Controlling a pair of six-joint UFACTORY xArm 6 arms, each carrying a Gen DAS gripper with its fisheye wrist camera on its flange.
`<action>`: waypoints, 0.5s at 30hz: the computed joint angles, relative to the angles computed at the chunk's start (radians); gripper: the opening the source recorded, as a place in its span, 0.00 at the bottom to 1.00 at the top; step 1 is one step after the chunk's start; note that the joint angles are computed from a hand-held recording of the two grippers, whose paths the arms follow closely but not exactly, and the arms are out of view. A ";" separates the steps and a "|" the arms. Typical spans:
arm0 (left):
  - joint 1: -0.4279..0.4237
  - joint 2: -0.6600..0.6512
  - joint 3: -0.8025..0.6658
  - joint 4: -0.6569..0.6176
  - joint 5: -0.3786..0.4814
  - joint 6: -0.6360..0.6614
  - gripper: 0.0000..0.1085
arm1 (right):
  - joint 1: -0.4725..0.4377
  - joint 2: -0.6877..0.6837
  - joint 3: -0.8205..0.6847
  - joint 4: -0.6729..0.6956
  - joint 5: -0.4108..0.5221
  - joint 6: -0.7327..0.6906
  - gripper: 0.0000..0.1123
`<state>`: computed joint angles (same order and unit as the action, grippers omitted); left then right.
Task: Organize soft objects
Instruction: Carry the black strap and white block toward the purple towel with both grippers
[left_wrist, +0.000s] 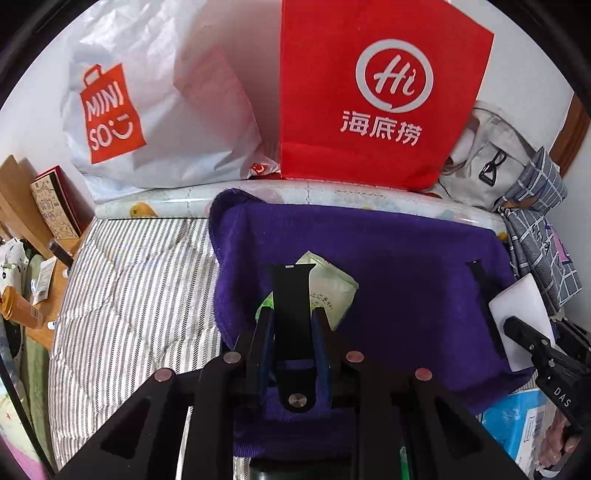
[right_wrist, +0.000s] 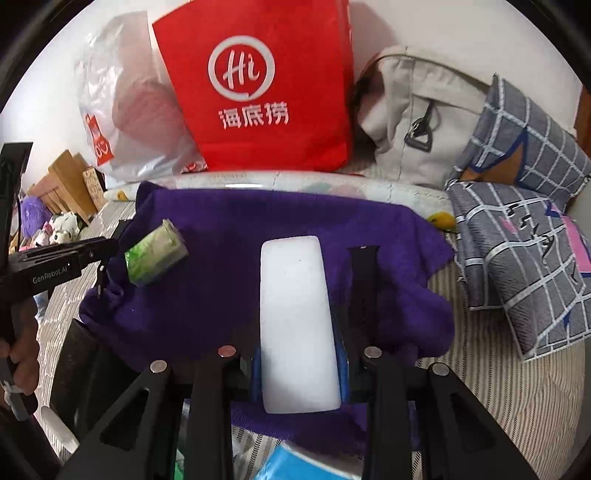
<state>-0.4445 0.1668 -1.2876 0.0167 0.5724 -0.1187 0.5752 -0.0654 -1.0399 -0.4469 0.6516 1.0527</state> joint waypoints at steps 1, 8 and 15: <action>-0.001 0.009 -0.008 0.004 0.004 -0.001 0.19 | -0.003 0.005 0.001 0.013 -0.007 -0.011 0.27; -0.008 0.050 -0.051 0.001 0.032 0.013 0.19 | -0.016 0.041 -0.010 0.076 -0.011 -0.074 0.27; -0.014 0.076 -0.075 -0.004 0.062 0.017 0.19 | -0.023 0.069 -0.024 0.155 -0.011 -0.152 0.27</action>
